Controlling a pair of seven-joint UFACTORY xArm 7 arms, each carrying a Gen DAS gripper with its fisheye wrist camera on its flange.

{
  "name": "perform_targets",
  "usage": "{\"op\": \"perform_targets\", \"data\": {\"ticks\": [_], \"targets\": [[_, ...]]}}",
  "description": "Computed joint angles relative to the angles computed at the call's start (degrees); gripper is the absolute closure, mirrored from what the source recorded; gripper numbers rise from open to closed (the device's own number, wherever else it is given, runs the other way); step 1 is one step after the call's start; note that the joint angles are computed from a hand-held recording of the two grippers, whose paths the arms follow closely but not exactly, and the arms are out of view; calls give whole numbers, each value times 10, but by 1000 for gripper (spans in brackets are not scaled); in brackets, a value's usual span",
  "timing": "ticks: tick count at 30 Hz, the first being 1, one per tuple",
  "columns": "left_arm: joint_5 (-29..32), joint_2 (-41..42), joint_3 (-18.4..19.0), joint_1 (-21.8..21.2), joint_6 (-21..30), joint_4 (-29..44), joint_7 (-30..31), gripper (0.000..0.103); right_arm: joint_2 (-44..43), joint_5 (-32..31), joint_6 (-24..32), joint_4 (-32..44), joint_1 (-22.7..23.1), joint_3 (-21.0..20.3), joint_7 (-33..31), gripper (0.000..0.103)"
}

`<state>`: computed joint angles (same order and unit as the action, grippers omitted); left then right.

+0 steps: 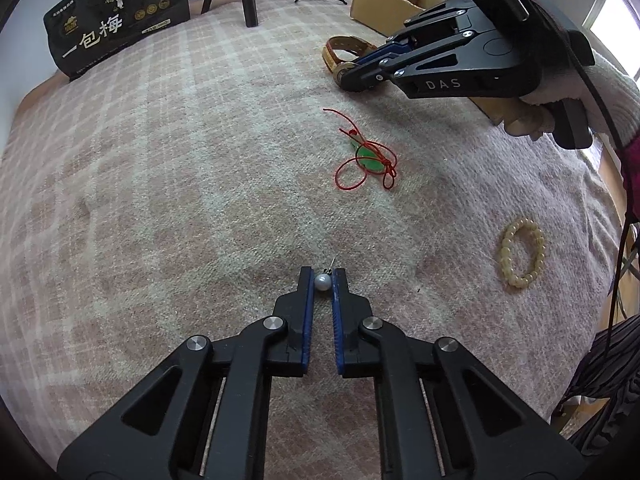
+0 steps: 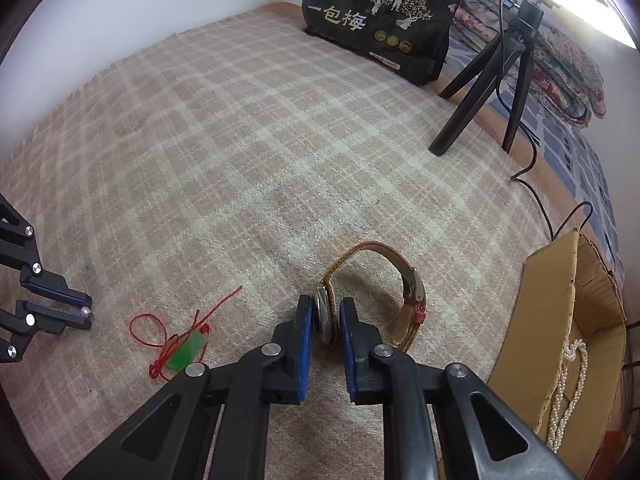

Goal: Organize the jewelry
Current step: 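Close the left tool on the pearl stud while the right tool closes on the watch, then carry the pearl stud and watch in both tools over the cardboard box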

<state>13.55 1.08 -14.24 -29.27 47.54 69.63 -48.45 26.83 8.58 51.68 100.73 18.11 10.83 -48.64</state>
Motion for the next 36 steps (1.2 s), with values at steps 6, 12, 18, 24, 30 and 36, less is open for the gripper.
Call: {"op": "perform_targets", "data": {"ticks": [6,12,18,24,30,36], "targets": [[4,-14,-1,1,-2,-8,-13,96,-16,23,-2,-12,-9,6,-5,94],[9,-25,-4,5,-9,-7,-23,96,-33,42,-7,-22,-15,8,-6,94],[19,-28,-8,6,-17,7,-35,96,-60,64,-12,-38,-23,9,-17,94],[31,-12,-8,4,-25,41,-39,96,-85,90,-17,-43,-37,6,-27,94],[42,17,-4,-6,-31,83,-43,96,-100,113,-11,-33,-58,-6,-31,94],[60,62,7,-26,-29,150,-40,96,-95,115,-3,-10,-82,-21,-15,94]]}}
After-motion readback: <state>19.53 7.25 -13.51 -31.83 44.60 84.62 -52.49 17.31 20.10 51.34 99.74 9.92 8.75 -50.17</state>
